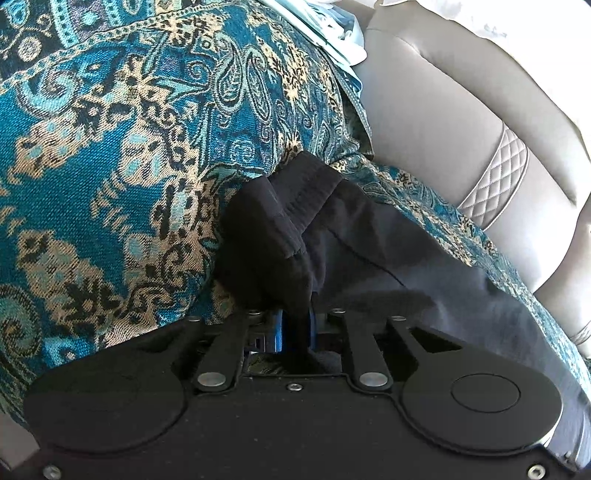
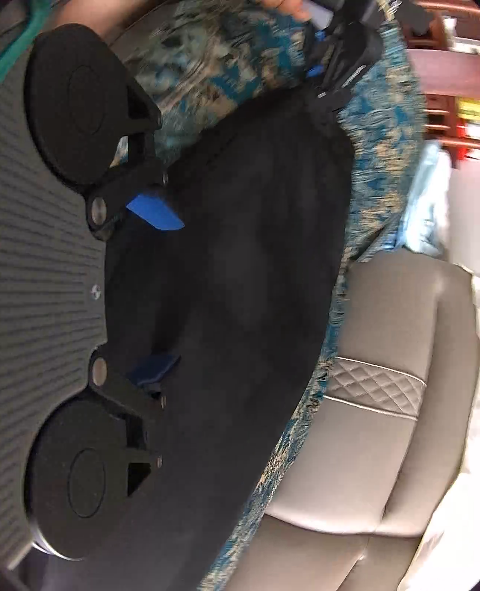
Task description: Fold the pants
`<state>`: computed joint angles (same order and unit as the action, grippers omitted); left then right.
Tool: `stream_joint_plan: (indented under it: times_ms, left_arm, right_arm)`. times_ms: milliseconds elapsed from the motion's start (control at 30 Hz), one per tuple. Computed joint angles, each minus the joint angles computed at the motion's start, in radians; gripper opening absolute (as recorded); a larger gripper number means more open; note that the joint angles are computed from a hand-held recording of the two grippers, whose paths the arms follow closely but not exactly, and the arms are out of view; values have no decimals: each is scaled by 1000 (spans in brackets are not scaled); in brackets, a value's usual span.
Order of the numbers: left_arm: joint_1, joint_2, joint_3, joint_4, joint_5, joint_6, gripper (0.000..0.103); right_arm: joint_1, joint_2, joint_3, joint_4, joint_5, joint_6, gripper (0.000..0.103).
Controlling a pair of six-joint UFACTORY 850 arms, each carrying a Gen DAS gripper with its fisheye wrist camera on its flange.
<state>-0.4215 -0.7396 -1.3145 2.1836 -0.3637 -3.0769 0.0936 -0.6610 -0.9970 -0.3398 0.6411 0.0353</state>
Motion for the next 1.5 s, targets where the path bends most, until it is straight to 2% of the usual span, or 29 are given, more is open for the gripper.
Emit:
stream_joint_plan:
  times_ms: [67, 167, 233, 267, 300, 333, 367, 433, 500, 533, 633, 767, 800, 867, 967, 1067, 1133, 1167, 1200, 1267, 1333, 1400, 1433, 1500]
  left_arm:
    - [2, 3, 8, 31, -2, -45, 14]
    - [-3, 9, 16, 28, -19, -52, 15]
    - [-19, 24, 33, 0, -62, -16, 23]
    - [-29, 34, 48, 4, -93, -14, 34]
    - [-43, 45, 63, -18, -135, 3, 55]
    - [-59, 54, 75, -56, -189, 31, 62]
    - [-80, 61, 90, -82, -268, 52, 67]
    - [-109, 67, 105, -115, -388, 74, 70]
    - [-126, 67, 112, -89, -460, 52, 75]
    - [-128, 65, 109, -60, -467, 40, 76]
    - [-132, 43, 64, -27, -429, 68, 75]
    - [-143, -3, -19, 18, -345, 139, 75]
    - [-146, -16, -42, 34, -320, 143, 75]
    - [-155, -43, -82, 89, -261, 135, 75]
    - [-180, -92, -149, 147, -172, 151, 75]
    - [-204, -149, -234, 84, -58, 299, 75]
    - [-221, -178, -278, -68, 0, 474, 75]
    - [-230, -189, -288, -122, 0, 541, 75]
    - [-245, -197, -290, -161, -41, 612, 75]
    - [-261, -208, -303, -251, -60, 747, 76]
    - [-278, -208, -289, -251, -95, 753, 77]
    - [-287, -210, -285, -248, -106, 759, 79]
    - [-289, -209, -280, -236, -107, 748, 80]
    - [-293, -209, -278, -231, -112, 751, 82]
  right_arm:
    - [-20, 17, 18, -98, -12, 91, 81]
    - [-40, 43, 57, -182, -10, 96, 82]
    - [-59, 62, 83, -245, 9, 133, 83]
    - [-73, 70, 89, -281, 22, 176, 83]
    - [-83, 77, 95, -306, 41, 220, 84]
    - [-89, 81, 94, -312, 68, 262, 85]
    - [-100, 83, 95, -304, 96, 279, 88]
    - [-111, 80, 83, -213, 145, 251, 91]
    - [-99, 62, 45, -77, 140, 179, 91]
    - [-91, 47, 16, -1, 131, 144, 92]
    - [-67, -23, -99, 189, 87, 2, 93]
    - [-28, -95, -201, 343, -38, -170, 89]
    - [-22, -104, -200, 338, -49, -178, 86]
    - [-27, -94, -138, 281, 31, -162, 86]
    - [-52, -68, -79, 166, 54, -55, 87]
    - [-83, -40, -29, 31, 65, -33, 88]
    - [-116, -20, -17, -112, 29, 44, 90]
    - [-133, -11, -18, -192, 6, 94, 90]
    - [-144, -1, -16, -250, -10, 128, 90]
    - [-176, 19, -23, -383, -47, 231, 91]
    - [-210, 22, -58, -515, -66, 416, 91]
    - [-242, 10, -113, -622, -52, 625, 89]
    - [-251, -1, -153, -640, -53, 730, 85]
    - [-256, -42, -254, -715, -62, 939, 62]
